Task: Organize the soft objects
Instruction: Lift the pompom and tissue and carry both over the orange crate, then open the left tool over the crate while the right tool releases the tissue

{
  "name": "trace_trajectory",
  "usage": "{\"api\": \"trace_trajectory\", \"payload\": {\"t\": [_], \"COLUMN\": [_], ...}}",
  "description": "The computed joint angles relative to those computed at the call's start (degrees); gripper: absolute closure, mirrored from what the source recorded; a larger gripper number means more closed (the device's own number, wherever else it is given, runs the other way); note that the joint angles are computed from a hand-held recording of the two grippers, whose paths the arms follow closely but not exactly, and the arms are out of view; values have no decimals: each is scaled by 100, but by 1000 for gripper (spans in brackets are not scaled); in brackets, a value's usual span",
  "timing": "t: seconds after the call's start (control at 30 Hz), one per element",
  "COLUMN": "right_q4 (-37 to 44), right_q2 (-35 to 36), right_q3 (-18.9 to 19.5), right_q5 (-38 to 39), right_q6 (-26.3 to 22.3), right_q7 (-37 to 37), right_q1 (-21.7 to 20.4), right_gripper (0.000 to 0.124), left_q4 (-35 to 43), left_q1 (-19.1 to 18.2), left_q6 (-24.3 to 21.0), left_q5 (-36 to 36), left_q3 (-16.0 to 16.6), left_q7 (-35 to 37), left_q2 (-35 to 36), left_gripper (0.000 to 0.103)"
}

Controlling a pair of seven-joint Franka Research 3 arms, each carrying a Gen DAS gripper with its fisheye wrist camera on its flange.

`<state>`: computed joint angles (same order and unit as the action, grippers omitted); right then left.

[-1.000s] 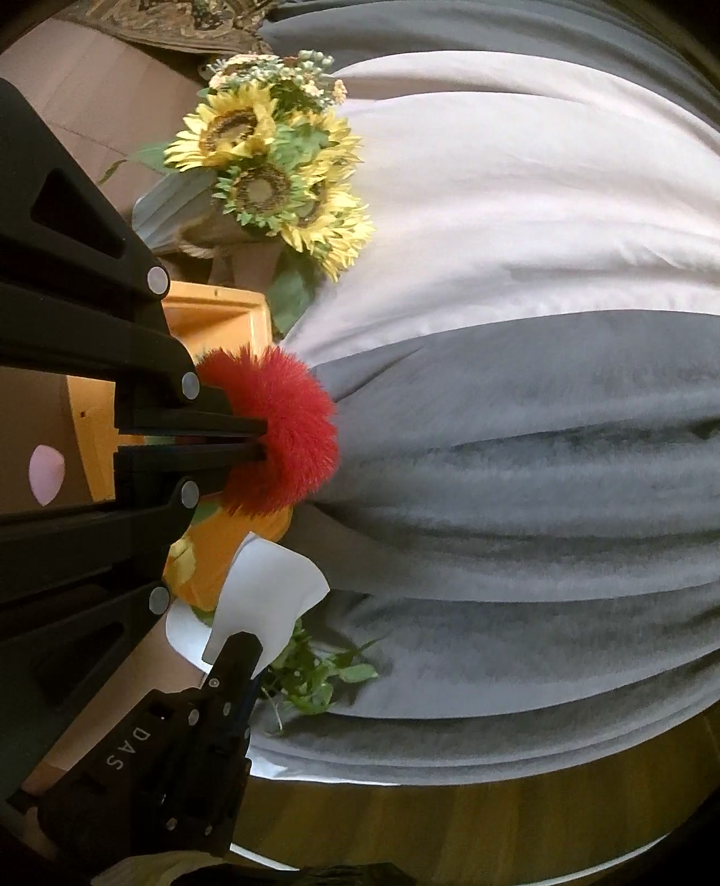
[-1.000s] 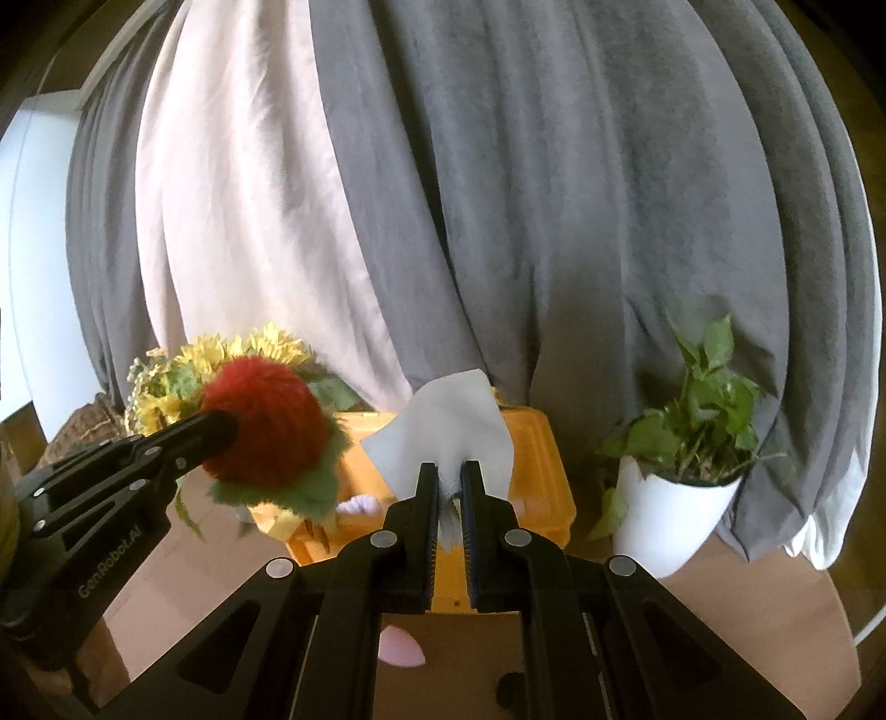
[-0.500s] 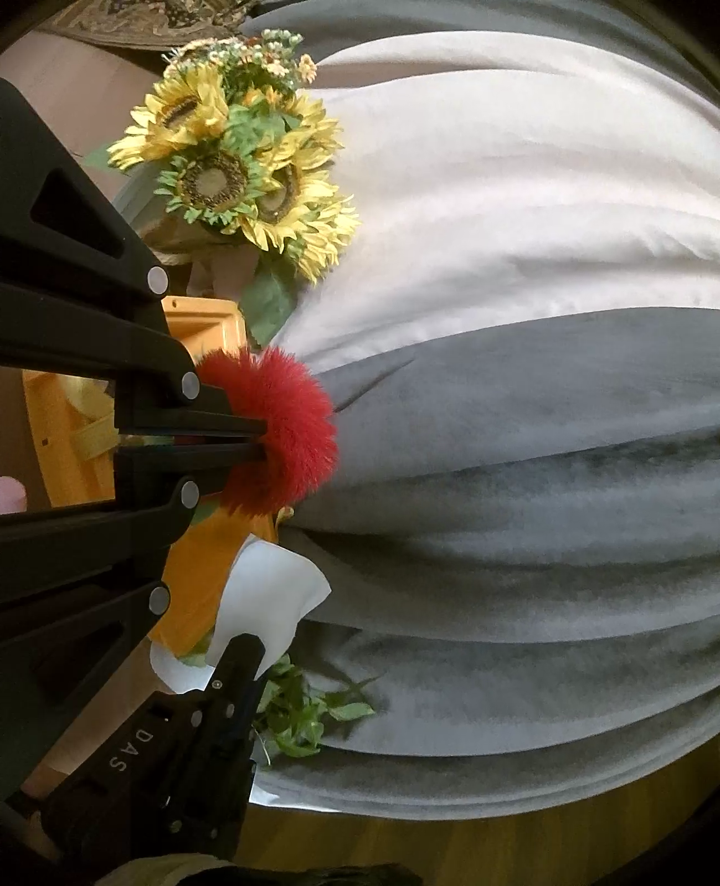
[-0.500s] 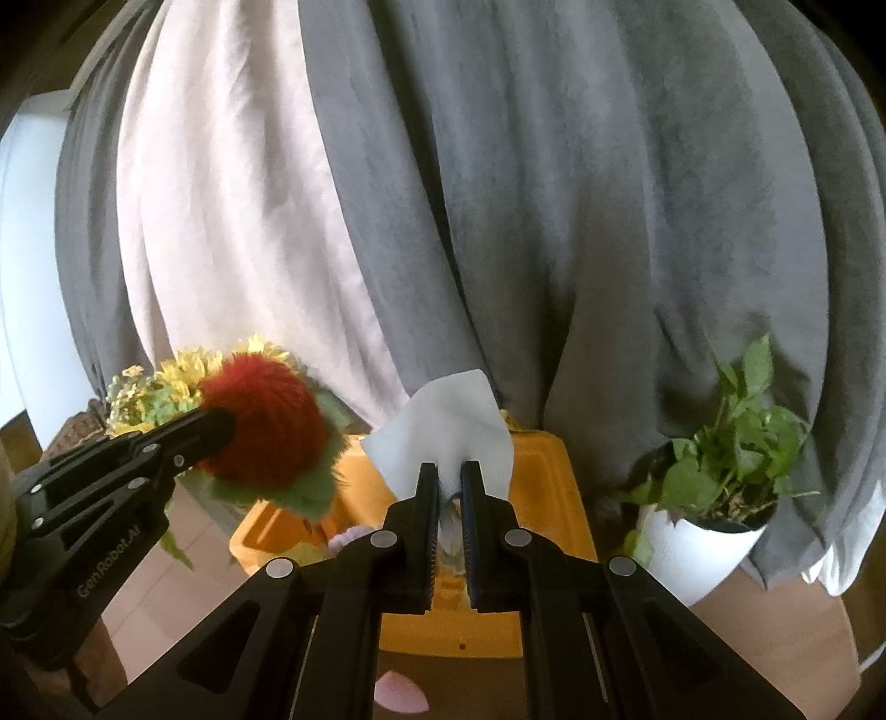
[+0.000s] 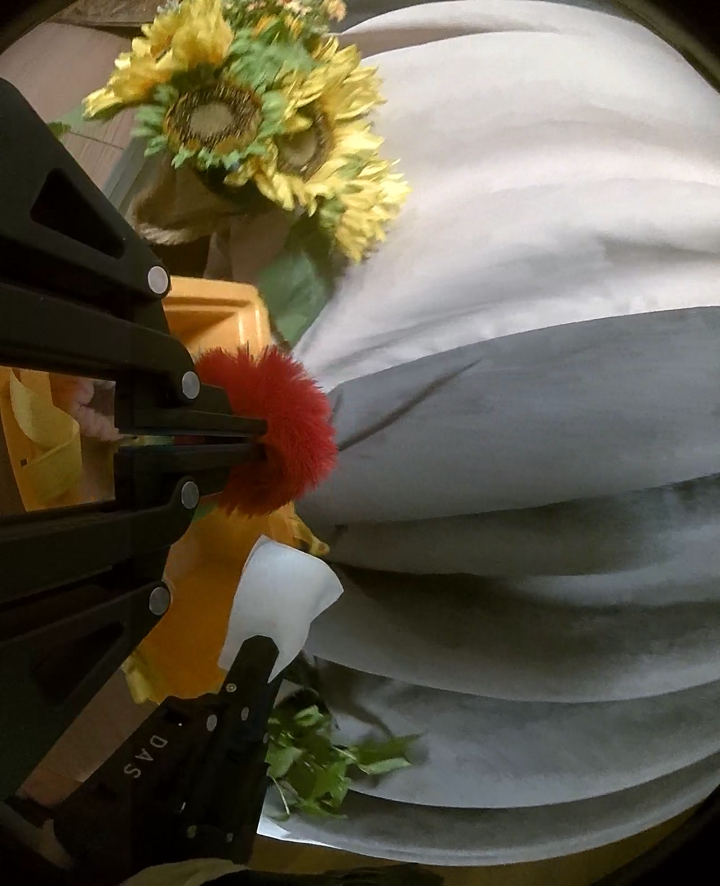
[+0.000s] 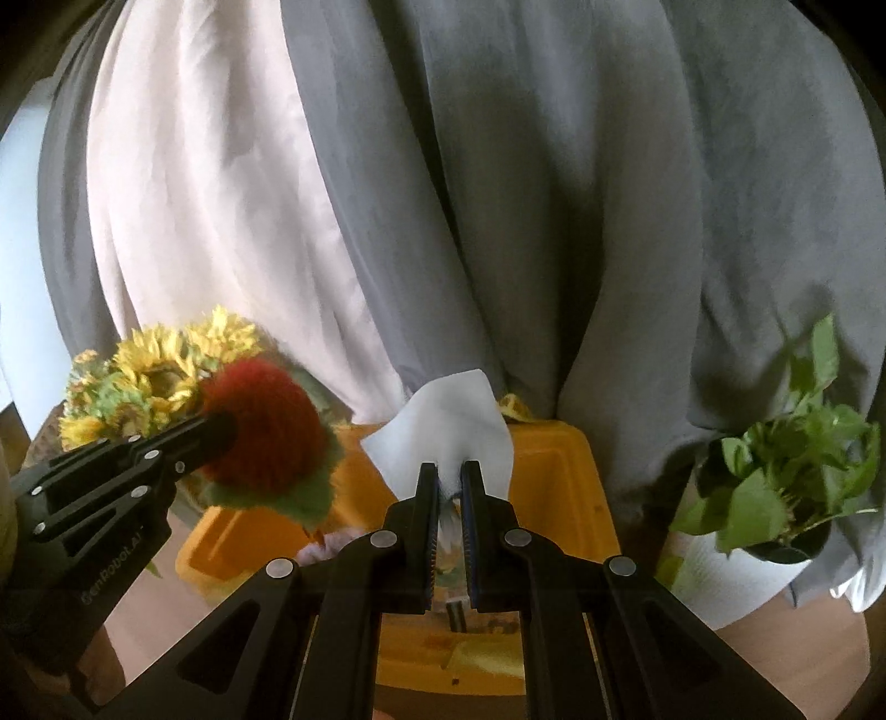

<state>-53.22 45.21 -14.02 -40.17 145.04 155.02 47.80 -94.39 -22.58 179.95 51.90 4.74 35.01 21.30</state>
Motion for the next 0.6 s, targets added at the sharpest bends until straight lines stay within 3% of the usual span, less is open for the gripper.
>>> {"api": "trace_trajectory", "payload": {"t": [0.1, 0.37, 0.47, 0.53, 0.6], "right_q4": [377, 1035, 1107, 1078, 871], "right_q2": [287, 795, 865, 862, 752], "right_q3": [136, 219, 231, 185, 148], "right_q5": [271, 976, 1178, 1236, 1251], "right_q6": [-95, -288, -332, -335, -250], "right_q7": [-260, -725, -807, -771, -663], "right_q1": [-177, -396, -427, -415, -396], "right_gripper": [115, 115, 115, 113, 109], "left_q4": [122, 312, 317, 329, 326], "left_q1": [270, 618, 594, 517, 379], "left_q6": [-135, -399, -459, -514, -546], "left_q5": [-391, -1426, -1687, -1765, -1734], "left_q3": [-362, -919, -920, -847, -694], "left_q7": [484, 1585, 1812, 1862, 1795], "left_q2": [169, 493, 516, 519, 509], "left_gripper": [99, 98, 98, 82, 74]}}
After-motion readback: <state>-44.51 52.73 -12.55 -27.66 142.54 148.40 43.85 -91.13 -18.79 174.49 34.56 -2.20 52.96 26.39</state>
